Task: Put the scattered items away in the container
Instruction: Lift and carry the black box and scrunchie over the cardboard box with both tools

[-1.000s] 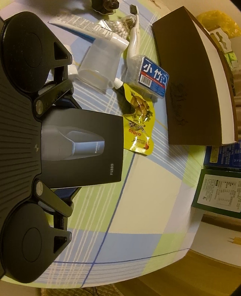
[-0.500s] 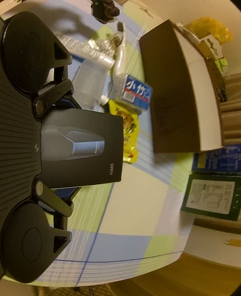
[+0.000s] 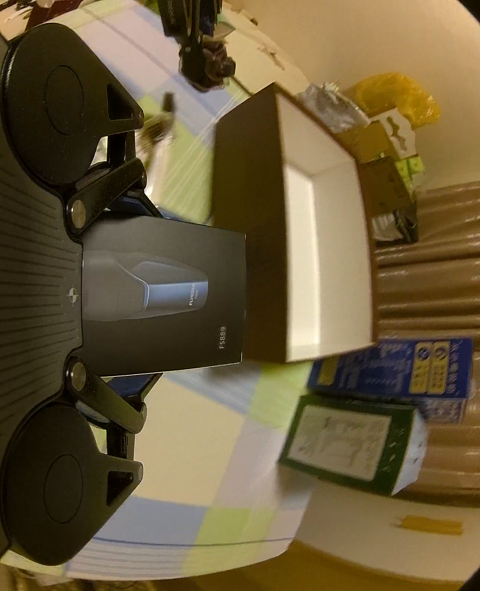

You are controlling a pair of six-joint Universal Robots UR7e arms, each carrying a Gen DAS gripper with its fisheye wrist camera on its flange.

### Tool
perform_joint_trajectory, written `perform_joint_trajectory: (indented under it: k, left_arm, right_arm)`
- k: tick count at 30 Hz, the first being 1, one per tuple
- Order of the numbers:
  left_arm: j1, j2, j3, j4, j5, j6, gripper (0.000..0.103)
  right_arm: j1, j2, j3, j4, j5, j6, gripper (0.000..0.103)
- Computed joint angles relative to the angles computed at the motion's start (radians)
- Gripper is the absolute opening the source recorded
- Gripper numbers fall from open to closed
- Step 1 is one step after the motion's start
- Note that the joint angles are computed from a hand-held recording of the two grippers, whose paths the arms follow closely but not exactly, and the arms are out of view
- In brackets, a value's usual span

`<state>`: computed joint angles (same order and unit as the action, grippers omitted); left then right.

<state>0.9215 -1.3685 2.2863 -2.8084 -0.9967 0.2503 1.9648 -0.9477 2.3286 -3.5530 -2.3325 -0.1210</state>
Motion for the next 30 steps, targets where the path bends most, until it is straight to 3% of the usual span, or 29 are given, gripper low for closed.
perform_joint_trajectory:
  k: [11,19,30]
  left_arm:
    - [0.023,0.12,-0.145,-0.087,-0.01,0.112,0.021]
    - [0.053,0.249,-0.311,-0.106,-0.008,0.158,0.021]
    - [0.107,0.436,-0.528,-0.024,0.036,0.142,0.021]
  right_arm:
    - [-0.005,0.052,-0.195,0.013,0.043,-0.144,0.076]
    - [-0.04,0.132,-0.371,0.046,0.03,-0.234,0.077]
    - [-0.113,0.233,-0.545,0.123,0.02,-0.272,0.076]
